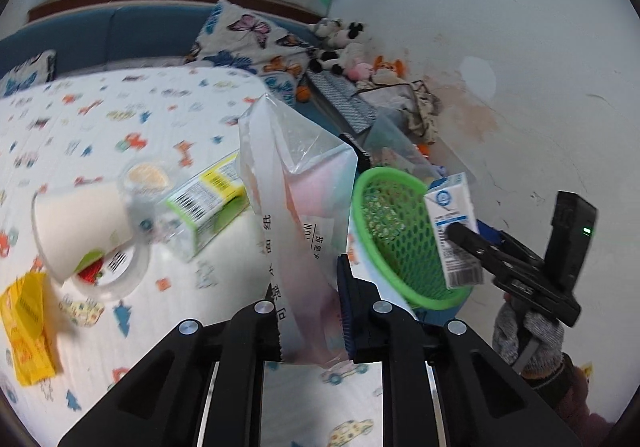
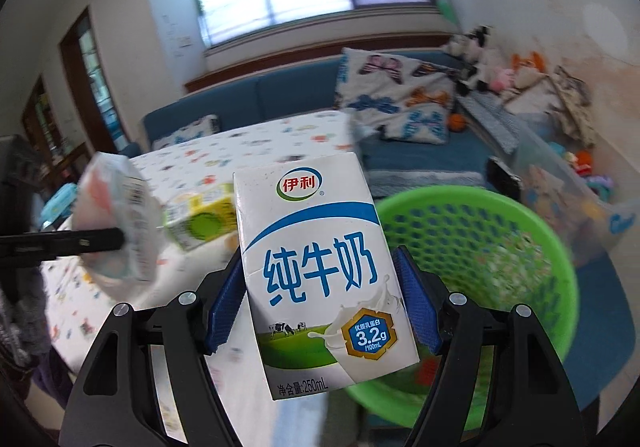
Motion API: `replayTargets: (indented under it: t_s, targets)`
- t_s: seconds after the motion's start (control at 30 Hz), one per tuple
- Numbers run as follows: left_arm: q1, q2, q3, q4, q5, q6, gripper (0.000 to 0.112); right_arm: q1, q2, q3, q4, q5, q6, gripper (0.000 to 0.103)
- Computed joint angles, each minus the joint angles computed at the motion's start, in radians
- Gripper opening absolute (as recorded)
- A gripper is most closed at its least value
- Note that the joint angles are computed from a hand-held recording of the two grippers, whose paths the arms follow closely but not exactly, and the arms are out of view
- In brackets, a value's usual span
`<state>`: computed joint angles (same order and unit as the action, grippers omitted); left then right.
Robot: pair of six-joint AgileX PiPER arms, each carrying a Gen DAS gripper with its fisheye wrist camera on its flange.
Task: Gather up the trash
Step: 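Carry the carton and bag over the green basket and open both tools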
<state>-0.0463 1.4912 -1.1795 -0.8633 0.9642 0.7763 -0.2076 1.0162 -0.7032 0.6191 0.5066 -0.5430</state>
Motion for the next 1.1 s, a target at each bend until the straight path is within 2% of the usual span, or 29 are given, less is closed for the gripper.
replayTargets:
  t_s: [0.1, 0.3, 0.6, 0.77, 1.1]
  targets:
    - [-0.054, 0.010, -0.036, 0.015, -0.011, -0.025, 0.015, -0.072, 0.032, 0.004, 0.006, -0.002, -0.034, 0.071]
    - [-0.160, 0.053, -0.123, 0.066, -0.037, -0.091, 0.015, -0.214, 0.136, 0.005, 0.121, -0.013, -0.174, 0.071]
    - [-0.299, 0.133, -0.249, 0.147, -0.066, -0.189, 0.015, -0.276, 0.269, -0.009, 0.174, -0.070, -0.250, 0.073]
    - [-0.374, 0.192, -0.323, 0.191, -0.076, -0.230, 0.015, -0.317, 0.264, 0.003, 0.209, -0.053, -0.285, 0.074]
    - [-0.496, 0.322, -0.444, 0.271, -0.080, -0.303, 0.015, -0.418, 0.114, 0.055, 0.231, 0.051, -0.349, 0.075]
